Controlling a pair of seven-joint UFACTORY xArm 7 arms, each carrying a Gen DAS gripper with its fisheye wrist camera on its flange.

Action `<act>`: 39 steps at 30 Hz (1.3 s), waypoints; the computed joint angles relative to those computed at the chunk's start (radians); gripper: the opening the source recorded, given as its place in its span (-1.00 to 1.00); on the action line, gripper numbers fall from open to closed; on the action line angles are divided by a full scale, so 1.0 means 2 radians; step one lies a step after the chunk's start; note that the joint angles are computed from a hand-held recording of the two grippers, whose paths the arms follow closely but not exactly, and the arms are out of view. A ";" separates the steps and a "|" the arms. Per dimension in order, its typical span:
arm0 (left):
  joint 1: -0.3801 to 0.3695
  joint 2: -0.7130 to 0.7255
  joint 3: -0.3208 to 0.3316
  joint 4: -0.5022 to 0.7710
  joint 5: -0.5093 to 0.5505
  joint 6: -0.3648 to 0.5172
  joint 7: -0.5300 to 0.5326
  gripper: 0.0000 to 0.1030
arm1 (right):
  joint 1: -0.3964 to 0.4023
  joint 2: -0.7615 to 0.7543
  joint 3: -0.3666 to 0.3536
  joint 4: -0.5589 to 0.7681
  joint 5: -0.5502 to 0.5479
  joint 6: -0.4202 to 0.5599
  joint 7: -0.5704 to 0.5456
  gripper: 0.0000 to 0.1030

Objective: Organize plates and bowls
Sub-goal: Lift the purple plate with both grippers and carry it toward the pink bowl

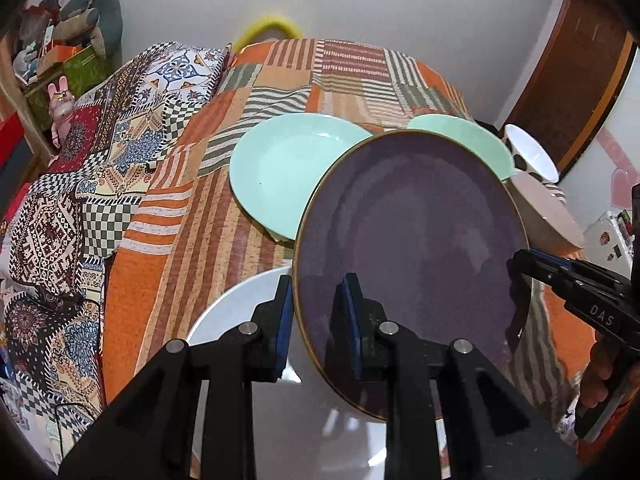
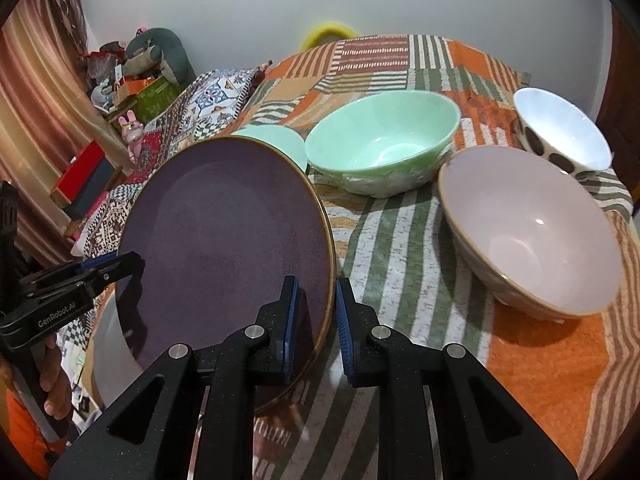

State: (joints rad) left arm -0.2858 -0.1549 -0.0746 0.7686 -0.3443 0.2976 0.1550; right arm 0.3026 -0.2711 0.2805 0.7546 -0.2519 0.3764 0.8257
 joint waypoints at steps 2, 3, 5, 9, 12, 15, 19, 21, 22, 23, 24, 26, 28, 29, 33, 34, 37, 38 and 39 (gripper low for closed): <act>-0.003 -0.013 -0.002 -0.007 -0.002 0.000 -0.001 -0.54 | 0.000 -0.014 0.001 -0.006 0.000 0.004 0.004 -0.67; -0.005 -0.018 -0.003 -0.010 -0.001 0.001 -0.003 -0.54 | -0.001 -0.021 0.002 -0.009 0.000 0.006 0.006 -0.67; -0.009 -0.031 -0.004 -0.016 0.001 0.002 -0.009 -0.54 | -0.003 -0.036 0.006 -0.017 -0.001 0.009 0.013 -0.67; -0.019 -0.054 -0.006 -0.029 0.006 0.007 -0.019 -0.54 | -0.004 -0.068 0.009 -0.033 0.006 0.015 0.017 -0.67; -0.025 -0.071 -0.008 -0.037 0.015 0.011 -0.029 -0.54 | -0.004 -0.094 0.012 -0.047 0.013 0.023 0.019 -0.67; -0.030 -0.085 -0.014 -0.045 0.026 0.016 -0.047 -0.54 | -0.002 -0.119 0.012 -0.062 0.023 0.028 0.017 -0.67; -0.039 -0.095 -0.019 -0.050 0.038 0.026 -0.066 -0.54 | -0.006 -0.148 0.020 -0.076 0.028 0.038 0.018 -0.67; -0.047 -0.098 -0.019 -0.052 0.037 0.031 -0.070 -0.54 | -0.008 -0.163 0.022 -0.084 0.030 0.043 0.020 -0.67; -0.052 -0.099 -0.017 -0.053 0.034 0.032 -0.069 -0.54 | -0.009 -0.171 0.024 -0.089 0.031 0.046 0.022 -0.67; -0.058 -0.100 -0.016 -0.054 0.030 0.034 -0.068 -0.54 | -0.009 -0.179 0.022 -0.094 0.033 0.049 0.021 -0.67; -0.061 -0.100 -0.017 -0.054 0.030 0.035 -0.069 -0.54 | -0.010 -0.183 0.023 -0.096 0.035 0.051 0.022 -0.67; -0.066 -0.100 -0.023 -0.056 0.033 0.036 -0.074 -0.54 | -0.009 -0.196 0.021 -0.106 0.040 0.056 0.023 -0.67; -0.072 -0.095 -0.025 -0.054 0.032 0.038 -0.076 -0.54 | -0.010 -0.210 0.020 -0.117 0.044 0.062 0.024 -0.67; -0.075 -0.091 -0.028 -0.052 0.032 0.039 -0.079 -0.54 | -0.008 -0.220 0.019 -0.123 0.047 0.067 0.024 -0.67; -0.083 -0.079 -0.037 -0.047 0.037 0.041 -0.088 -0.54 | -0.009 -0.237 0.018 -0.135 0.055 0.081 0.025 -0.67; -0.084 -0.077 -0.039 -0.046 0.038 0.041 -0.089 -0.54 | -0.008 -0.243 0.018 -0.139 0.057 0.084 0.026 -0.67; -0.089 -0.068 -0.047 -0.043 0.044 0.042 -0.095 -0.54 | -0.007 -0.255 0.016 -0.150 0.063 0.092 0.028 -0.67; -0.091 -0.066 -0.048 -0.042 0.046 0.043 -0.097 -0.54 | -0.006 -0.259 0.017 -0.154 0.066 0.095 0.031 -0.67; -0.092 -0.063 -0.049 -0.041 0.048 0.044 -0.099 -0.54 | -0.006 -0.260 0.018 -0.155 0.068 0.098 0.033 -0.67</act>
State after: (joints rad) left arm -0.4691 -0.2819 -0.1729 0.6858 -0.2491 0.3855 -0.0422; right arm 0.2911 -0.7914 0.3159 0.4450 -0.1168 0.5725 0.8911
